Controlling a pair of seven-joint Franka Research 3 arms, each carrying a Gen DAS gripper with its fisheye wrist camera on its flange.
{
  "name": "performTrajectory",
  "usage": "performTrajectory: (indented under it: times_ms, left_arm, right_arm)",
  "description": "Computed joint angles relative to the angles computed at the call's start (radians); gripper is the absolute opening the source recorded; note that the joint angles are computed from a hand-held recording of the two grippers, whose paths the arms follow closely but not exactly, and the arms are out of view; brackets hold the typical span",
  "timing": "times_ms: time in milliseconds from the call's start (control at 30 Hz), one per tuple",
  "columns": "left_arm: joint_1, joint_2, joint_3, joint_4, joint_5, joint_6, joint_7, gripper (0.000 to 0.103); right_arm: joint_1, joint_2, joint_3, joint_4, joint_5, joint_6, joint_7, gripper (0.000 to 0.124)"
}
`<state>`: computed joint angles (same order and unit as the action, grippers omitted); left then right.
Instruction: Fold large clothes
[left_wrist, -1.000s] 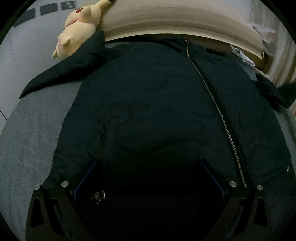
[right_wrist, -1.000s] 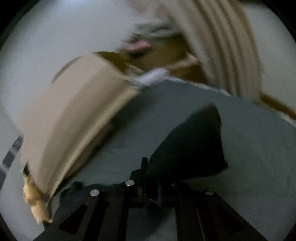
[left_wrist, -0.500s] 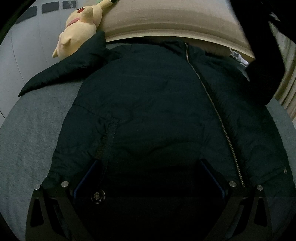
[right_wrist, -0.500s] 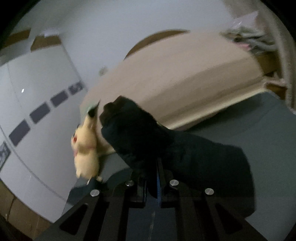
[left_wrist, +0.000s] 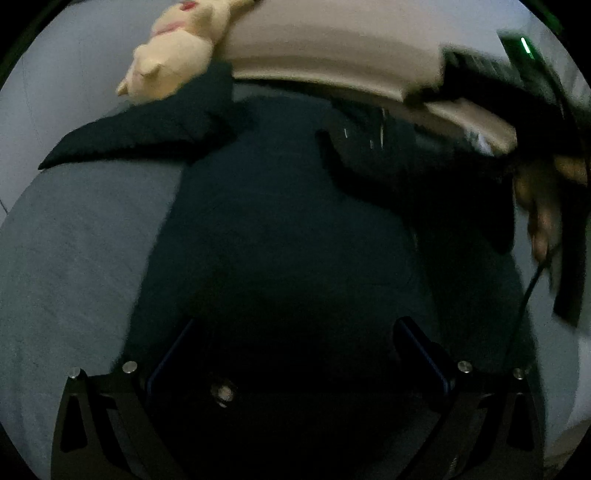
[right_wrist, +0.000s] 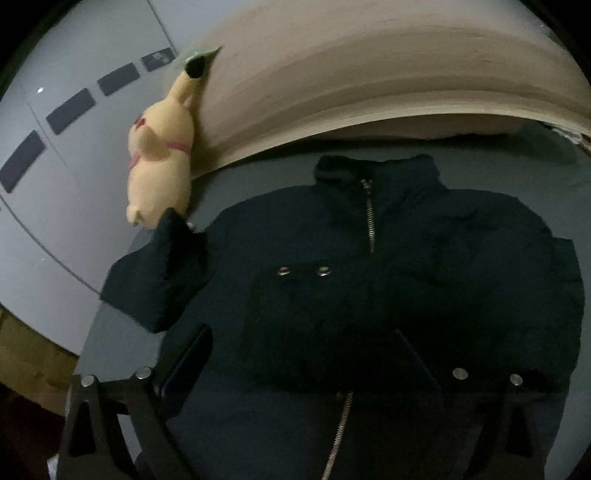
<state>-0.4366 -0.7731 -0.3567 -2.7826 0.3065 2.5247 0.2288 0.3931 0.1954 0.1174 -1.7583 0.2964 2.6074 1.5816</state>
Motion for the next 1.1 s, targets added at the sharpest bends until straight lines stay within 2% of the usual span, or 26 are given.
performTrajectory:
  times_ms: [33, 133, 233, 267, 333, 367, 400, 433, 467, 533, 600, 633, 667, 700, 733, 767, 800, 900, 1000, 1100]
  left_arm:
    - [0.009, -0.022, 0.008, -0.003, 0.004, 0.005, -0.005, 0.103]
    - [0.040, -0.057, 0.045, -0.015, 0.009, 0.077, -0.003, 0.103]
    - [0.051, -0.004, 0.134, -0.006, -0.020, 0.244, 0.068, 0.103]
    - [0.035, 0.042, 0.184, 0.003, -0.047, 0.330, 0.109, 0.103]
    - [-0.012, 0.142, 0.273, 0.038, -0.114, 0.443, 0.178, 0.103]
    - [-0.044, 0.200, 0.322, 0.064, -0.150, 0.492, 0.214, 0.103]
    - [-0.109, 0.262, 0.396, 0.097, -0.194, 0.529, 0.267, 0.103]
    - [-0.152, 0.317, 0.442, 0.137, -0.241, 0.536, 0.295, 0.103]
    - [-0.159, 0.352, 0.456, 0.162, -0.264, 0.538, 0.301, 0.103]
    - [-0.148, 0.426, 0.459, 0.226, -0.298, 0.526, 0.322, 0.103]
    - [-0.162, 0.499, 0.476, 0.302, -0.341, 0.472, 0.374, 0.103]
    - [-0.160, 0.524, 0.470, 0.328, -0.359, 0.442, 0.390, 0.102]
    - [-0.145, 0.534, 0.451, 0.334, -0.360, 0.424, 0.395, 0.089]
    - [-0.134, 0.562, 0.439, 0.363, -0.362, 0.388, 0.409, 0.056]
    - [-0.114, 0.582, 0.415, 0.395, -0.344, 0.326, 0.403, 0.037]
    - [-0.091, 0.602, 0.400, 0.424, -0.326, 0.257, 0.404, 0.008]
    - [-0.076, 0.617, 0.388, 0.441, -0.319, 0.228, 0.412, 0.010]
    - [-0.008, 0.614, 0.325, 0.463, -0.199, 0.190, 0.365, 0.008]
    - [0.106, 0.540, 0.217, 0.460, 0.058, 0.159, 0.219, 0.008]
    - [0.192, 0.474, 0.152, 0.432, 0.167, 0.130, 0.175, 0.008]
  right_arm:
    - [-0.028, -0.022, 0.029, -0.022, 0.082, 0.014, -0.078, 0.099]
    - [-0.056, -0.144, 0.032, -0.139, 0.271, 0.068, -0.273, 0.099]
    - [-0.062, -0.226, 0.003, -0.224, 0.431, 0.142, -0.374, 0.100]
    - [-0.063, -0.242, -0.010, -0.241, 0.456, 0.155, -0.379, 0.101]
    - [-0.074, -0.292, -0.043, -0.310, 0.514, 0.185, -0.395, 0.102]
    - [-0.079, -0.311, -0.056, -0.336, 0.527, 0.189, -0.398, 0.102]
    - [-0.087, -0.332, -0.074, -0.371, 0.545, 0.191, -0.402, 0.102]
    - [-0.096, -0.352, -0.091, -0.405, 0.559, 0.190, -0.405, 0.102]
    - [-0.103, -0.368, -0.103, -0.429, 0.564, 0.188, -0.404, 0.102]
    - [-0.120, -0.405, -0.138, -0.486, 0.594, 0.184, -0.422, 0.102]
    - [-0.134, -0.427, -0.163, -0.526, 0.616, 0.184, -0.446, 0.102]
    - [-0.143, -0.436, -0.175, -0.542, 0.625, 0.184, -0.455, 0.102]
    - [-0.149, -0.443, -0.187, -0.556, 0.637, 0.183, -0.470, 0.102]
    - [-0.158, -0.448, -0.194, -0.564, 0.641, 0.179, -0.475, 0.102]
    - [-0.167, -0.446, -0.200, -0.567, 0.643, 0.178, -0.476, 0.102]
    - [-0.178, -0.450, -0.206, -0.570, 0.640, 0.170, -0.475, 0.102]
    - [-0.185, -0.447, -0.209, -0.570, 0.641, 0.167, -0.474, 0.102]
    - [-0.203, -0.436, -0.215, -0.568, 0.645, 0.157, -0.483, 0.102]
    - [-0.217, -0.417, -0.208, -0.548, 0.629, 0.148, -0.477, 0.102]
    - [-0.223, -0.381, -0.213, -0.506, 0.650, 0.119, -0.500, 0.102]
